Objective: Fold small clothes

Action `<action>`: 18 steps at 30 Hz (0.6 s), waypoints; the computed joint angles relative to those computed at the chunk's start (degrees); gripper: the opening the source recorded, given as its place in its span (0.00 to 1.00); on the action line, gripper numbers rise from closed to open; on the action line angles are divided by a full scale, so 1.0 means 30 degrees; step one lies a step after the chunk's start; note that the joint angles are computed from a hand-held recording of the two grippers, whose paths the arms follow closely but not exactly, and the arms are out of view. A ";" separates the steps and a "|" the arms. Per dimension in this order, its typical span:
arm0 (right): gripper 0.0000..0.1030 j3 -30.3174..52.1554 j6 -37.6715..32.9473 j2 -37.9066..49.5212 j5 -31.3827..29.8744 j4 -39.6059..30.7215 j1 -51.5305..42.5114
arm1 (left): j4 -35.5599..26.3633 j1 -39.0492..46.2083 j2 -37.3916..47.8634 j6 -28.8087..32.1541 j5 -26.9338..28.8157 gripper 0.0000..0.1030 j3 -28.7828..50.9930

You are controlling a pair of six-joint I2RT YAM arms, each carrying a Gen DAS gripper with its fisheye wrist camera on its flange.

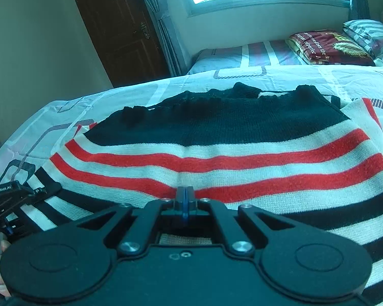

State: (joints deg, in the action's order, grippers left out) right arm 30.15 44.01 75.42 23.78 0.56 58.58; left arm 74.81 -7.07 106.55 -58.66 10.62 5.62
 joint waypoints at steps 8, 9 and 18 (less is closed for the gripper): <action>0.00 -0.0134 -0.0165 0.0527 -0.0344 0.0436 -0.0144 | -0.0585 0.0109 -0.0289 0.0609 0.0041 0.17 0.0084; 0.00 -0.0105 -0.0238 0.0548 -0.0357 0.0409 -0.0164 | -0.0717 0.0115 -0.0265 0.0607 0.0052 0.17 0.0241; 0.00 -0.0666 -0.0091 0.0486 -0.0579 0.1244 -0.0374 | 0.1127 0.0742 0.0447 0.0174 0.1194 0.17 -0.0139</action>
